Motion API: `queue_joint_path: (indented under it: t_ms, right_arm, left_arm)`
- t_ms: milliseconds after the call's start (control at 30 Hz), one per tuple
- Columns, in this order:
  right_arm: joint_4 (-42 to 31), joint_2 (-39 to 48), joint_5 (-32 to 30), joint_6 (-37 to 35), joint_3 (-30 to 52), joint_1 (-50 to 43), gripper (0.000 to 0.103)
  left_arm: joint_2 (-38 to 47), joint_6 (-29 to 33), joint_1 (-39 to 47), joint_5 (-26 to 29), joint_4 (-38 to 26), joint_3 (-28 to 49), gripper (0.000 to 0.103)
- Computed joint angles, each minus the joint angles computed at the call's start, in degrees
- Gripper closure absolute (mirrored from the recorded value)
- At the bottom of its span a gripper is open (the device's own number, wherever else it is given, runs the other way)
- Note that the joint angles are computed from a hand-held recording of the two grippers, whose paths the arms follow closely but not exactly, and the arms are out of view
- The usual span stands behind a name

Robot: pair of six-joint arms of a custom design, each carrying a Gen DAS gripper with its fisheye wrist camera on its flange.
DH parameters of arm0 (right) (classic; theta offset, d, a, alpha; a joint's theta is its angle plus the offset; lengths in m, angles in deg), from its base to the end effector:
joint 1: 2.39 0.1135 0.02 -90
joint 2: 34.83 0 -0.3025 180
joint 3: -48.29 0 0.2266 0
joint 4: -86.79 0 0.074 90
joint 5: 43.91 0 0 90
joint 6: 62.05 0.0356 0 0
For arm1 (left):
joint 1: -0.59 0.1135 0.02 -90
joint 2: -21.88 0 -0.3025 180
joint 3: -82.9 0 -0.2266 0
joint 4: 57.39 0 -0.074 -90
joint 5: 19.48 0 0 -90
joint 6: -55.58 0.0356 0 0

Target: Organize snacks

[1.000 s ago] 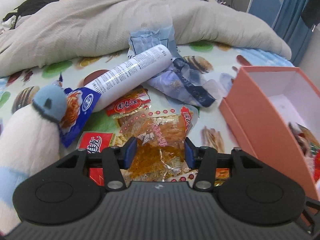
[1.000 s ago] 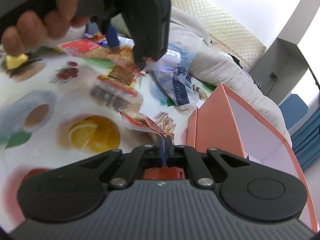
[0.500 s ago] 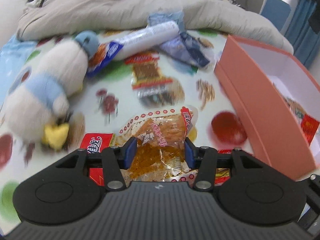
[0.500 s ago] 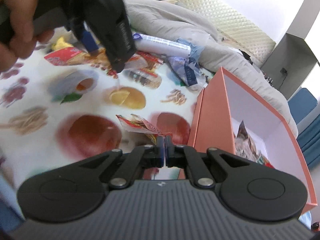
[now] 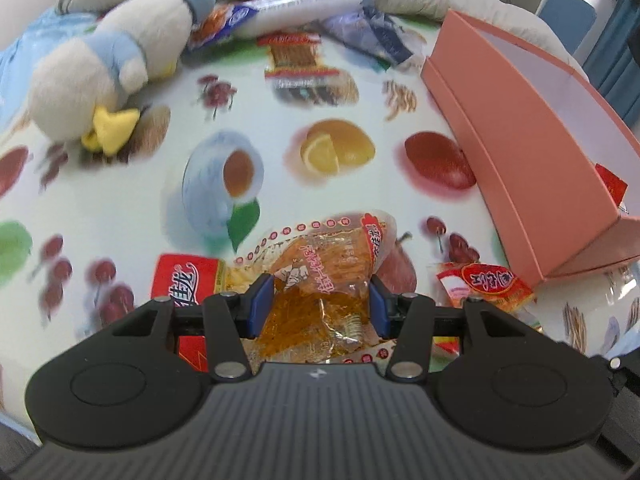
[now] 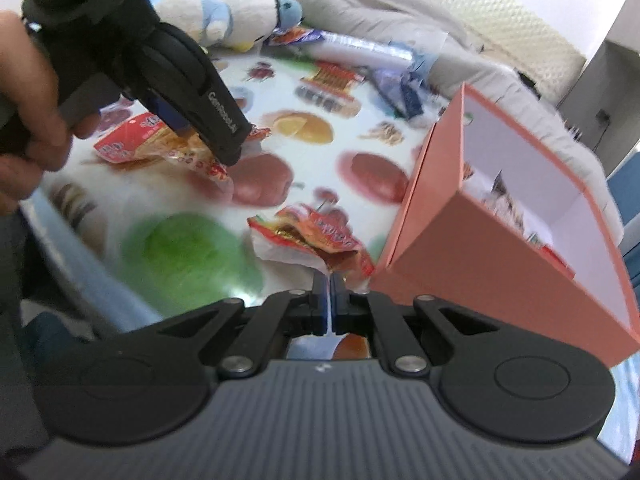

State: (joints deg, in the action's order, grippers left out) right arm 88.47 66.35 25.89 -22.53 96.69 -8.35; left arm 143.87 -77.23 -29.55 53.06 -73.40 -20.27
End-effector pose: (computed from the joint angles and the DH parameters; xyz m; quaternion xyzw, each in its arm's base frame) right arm 0.2829 -0.0172 0.1462 -0.4057 0.8370 -0.0093 0.3670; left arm 0.3444 -0.1876 0.1148 -0.1432 0.9473 -0.0281 0.2852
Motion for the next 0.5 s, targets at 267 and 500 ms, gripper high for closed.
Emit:
queue_joint_path:
  t_ms: [267, 500]
  right_arm:
    - [-10.2, -2.5, -1.3, 6.9, 2.5, -1.1, 0.048]
    - [-6.8, -0.6, -5.0, 19.5, 5.4, 0.0, 0.015]
  left_arm:
    - [-0.6, -0.7, 0.5, 0.3, 4.8, -4.3, 0.048]
    - [-2.2, -2.2, 1.7, 2.3, 11.9, -9.6, 0.048]
